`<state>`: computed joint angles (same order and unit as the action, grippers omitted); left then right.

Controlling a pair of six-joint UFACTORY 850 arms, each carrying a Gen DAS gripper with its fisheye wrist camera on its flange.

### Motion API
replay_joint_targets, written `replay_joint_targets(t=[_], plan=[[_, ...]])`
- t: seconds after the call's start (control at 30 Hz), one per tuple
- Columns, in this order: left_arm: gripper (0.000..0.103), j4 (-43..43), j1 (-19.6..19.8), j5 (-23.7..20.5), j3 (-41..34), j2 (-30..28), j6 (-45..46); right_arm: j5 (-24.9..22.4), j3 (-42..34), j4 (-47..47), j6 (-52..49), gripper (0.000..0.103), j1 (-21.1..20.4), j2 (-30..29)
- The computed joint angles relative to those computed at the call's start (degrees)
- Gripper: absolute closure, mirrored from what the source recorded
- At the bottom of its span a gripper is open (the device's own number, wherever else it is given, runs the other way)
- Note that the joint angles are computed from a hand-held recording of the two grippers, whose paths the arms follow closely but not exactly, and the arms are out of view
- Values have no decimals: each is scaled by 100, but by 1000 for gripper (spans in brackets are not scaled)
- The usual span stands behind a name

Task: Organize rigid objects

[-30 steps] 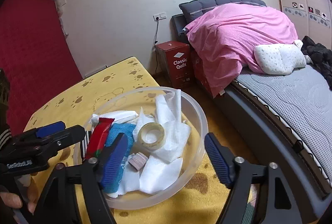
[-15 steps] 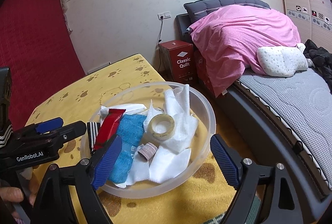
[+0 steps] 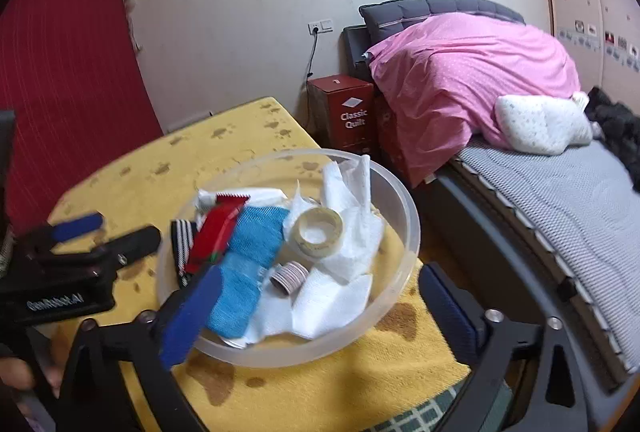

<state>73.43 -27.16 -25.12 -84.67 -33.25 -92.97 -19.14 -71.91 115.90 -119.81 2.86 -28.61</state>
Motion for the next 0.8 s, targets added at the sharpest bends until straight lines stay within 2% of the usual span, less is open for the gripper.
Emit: replay_joint_targets(t=[0.07, 0.2, 0.37, 0.43, 0.6, 0.8], plan=[[0, -34, -25, -71, -13, -8, 129, 127, 33, 148, -220, 0, 49, 20], [0, -423, -29, -32, -51, -32, 529, 207, 18, -223, 90, 0, 64, 14], [0, -541, -116, -452, -163, -130, 720, 408, 50, 140, -265, 0, 85, 32], [0, -636, -119, -492, -195, -155, 818, 440, 38, 93, -252, 0, 86, 20], [0, -1052, -14, -29, -121, -93, 1065, 418, 81, 188, -479, 0, 109, 47], [0, -1520, 67, 181, -140, -111, 1340, 394, 120, 123, -507, 0, 137, 50]])
